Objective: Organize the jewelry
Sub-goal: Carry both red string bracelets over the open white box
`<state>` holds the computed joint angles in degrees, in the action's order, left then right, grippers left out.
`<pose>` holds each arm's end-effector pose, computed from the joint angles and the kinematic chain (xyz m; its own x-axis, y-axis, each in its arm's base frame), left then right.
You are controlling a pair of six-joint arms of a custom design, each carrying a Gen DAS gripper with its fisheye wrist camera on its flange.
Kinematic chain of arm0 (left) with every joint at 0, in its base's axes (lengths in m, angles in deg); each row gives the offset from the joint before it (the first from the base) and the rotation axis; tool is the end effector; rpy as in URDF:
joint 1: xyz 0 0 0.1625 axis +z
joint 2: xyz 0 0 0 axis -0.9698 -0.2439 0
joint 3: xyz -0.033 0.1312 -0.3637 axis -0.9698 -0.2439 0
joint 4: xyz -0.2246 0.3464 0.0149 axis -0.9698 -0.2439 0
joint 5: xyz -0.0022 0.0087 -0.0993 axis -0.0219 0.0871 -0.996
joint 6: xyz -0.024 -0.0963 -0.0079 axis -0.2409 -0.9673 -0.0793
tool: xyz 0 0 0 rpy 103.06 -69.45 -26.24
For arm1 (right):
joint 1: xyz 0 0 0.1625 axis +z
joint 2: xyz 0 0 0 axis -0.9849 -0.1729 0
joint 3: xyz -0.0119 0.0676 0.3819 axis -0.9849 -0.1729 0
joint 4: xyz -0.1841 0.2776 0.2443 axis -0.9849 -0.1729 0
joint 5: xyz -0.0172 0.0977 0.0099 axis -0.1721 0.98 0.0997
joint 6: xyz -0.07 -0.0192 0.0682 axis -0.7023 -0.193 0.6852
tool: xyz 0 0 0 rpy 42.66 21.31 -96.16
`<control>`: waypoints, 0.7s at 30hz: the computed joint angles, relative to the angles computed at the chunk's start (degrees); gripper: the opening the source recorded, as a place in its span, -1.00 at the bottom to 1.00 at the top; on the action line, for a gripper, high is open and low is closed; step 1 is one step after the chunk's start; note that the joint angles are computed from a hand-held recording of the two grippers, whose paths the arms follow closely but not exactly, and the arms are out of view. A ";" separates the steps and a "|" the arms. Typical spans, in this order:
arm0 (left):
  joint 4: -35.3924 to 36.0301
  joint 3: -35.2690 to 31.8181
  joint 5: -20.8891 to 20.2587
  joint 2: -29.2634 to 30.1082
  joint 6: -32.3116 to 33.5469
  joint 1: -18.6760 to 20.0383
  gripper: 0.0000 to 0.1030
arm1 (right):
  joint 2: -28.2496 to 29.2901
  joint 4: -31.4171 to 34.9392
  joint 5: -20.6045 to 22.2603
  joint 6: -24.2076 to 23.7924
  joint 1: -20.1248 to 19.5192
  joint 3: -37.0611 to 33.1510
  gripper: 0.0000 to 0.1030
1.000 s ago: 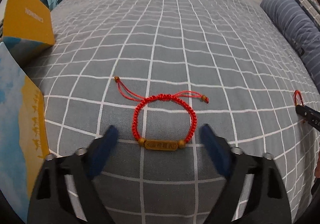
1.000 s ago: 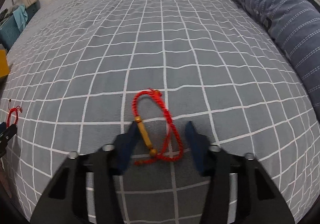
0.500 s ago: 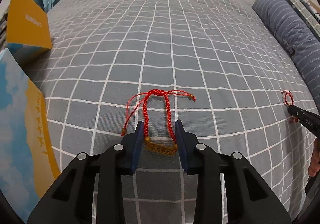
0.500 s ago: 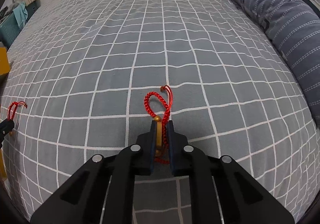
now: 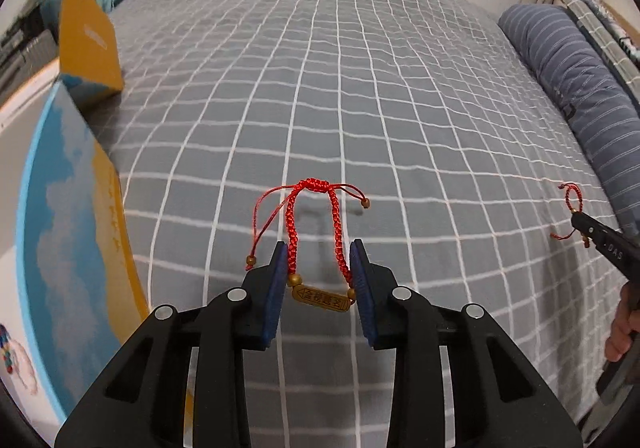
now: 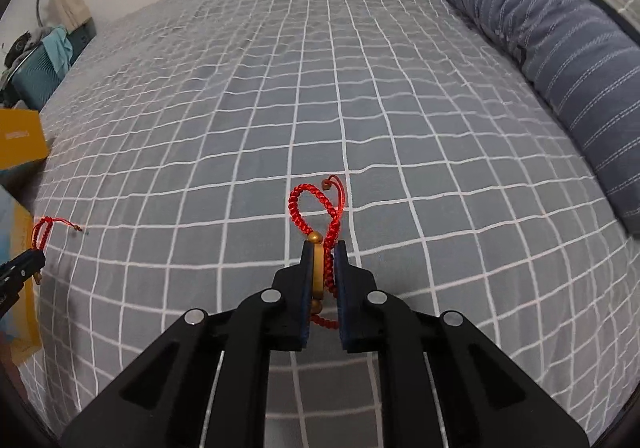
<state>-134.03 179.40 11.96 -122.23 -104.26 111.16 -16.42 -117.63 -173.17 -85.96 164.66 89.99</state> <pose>-0.3334 -0.4776 0.0613 -0.7411 0.2728 -0.6135 0.4910 0.8434 -0.2181 0.0318 -0.4063 0.3512 -0.7042 0.3311 0.6281 -0.1656 0.7836 -0.5987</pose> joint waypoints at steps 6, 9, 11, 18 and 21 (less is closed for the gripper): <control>1.20 3.56 0.55 -4.91 -1.00 -2.34 -0.40 | -2.60 0.40 -2.77 1.97 4.09 2.49 -0.81; 2.35 5.29 2.55 -7.52 -1.51 -4.07 -0.39 | -2.90 0.16 -4.92 2.87 7.02 3.55 -0.82; 2.87 5.99 2.82 -8.81 -1.98 -4.84 -0.39 | -3.05 0.79 -6.12 4.10 9.30 3.99 -0.82; 6.57 9.00 5.75 -14.47 -4.68 -7.34 -0.39 | -1.09 1.65 -8.39 7.23 15.71 4.37 -0.82; 8.26 10.19 6.31 -17.28 -6.14 -8.22 -0.39 | 1.06 1.43 -9.05 8.20 18.48 3.64 -0.82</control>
<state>-125.77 189.59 18.28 -139.51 -110.40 102.94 -15.36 -116.20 -182.23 -77.77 183.14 93.63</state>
